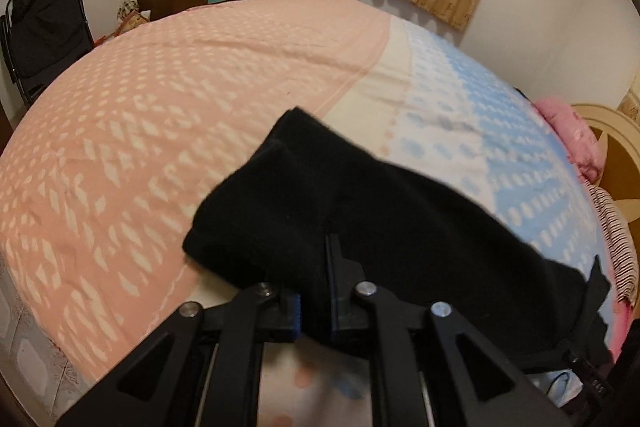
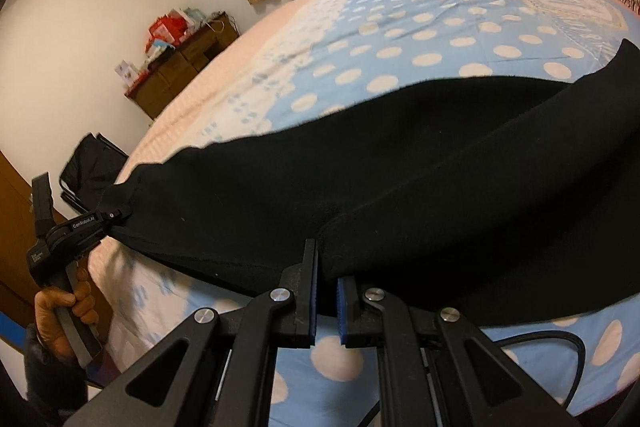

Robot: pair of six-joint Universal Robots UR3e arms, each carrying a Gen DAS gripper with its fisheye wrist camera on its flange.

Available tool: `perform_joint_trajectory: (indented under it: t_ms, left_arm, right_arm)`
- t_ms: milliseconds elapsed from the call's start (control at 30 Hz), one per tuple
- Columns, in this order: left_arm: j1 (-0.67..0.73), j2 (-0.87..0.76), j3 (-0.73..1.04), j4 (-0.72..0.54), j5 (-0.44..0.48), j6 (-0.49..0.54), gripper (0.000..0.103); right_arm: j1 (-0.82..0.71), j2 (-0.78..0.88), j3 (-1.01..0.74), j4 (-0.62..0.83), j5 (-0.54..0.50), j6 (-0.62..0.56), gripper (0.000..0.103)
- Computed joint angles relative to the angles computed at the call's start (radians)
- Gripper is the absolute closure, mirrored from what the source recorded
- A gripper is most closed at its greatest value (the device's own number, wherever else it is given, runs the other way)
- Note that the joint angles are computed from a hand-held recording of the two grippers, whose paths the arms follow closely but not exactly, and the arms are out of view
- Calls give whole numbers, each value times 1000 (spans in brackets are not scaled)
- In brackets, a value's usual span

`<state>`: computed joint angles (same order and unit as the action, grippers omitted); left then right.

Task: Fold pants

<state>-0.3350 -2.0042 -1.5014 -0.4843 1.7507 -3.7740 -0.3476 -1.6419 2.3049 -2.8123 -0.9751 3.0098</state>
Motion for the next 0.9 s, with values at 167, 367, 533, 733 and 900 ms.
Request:
perform_joint_trajectory:
  t_ms: [167, 367, 533, 733, 900]
  left_arm:
    - [20, 49, -67, 32, -47, 18, 88]
    - [61, 161, -169, 34, -76, 70, 54]
    - [9, 148, -58, -140, 278, 36, 32]
    - [1, 188, -116, 28, 203, 54, 32]
    - [-60, 31, 28, 8, 176, 49, 32]
  right_arm:
    - [29, 54, 10, -67, -41, 13, 96]
    - [32, 63, 18, -88, -44, 13, 96]
    - [36, 71, 15, -93, -46, 13, 94]
    - [-63, -8, -8, 156, 83, -58, 82]
    - [-199, -198, -62, 550, 219, -290, 76]
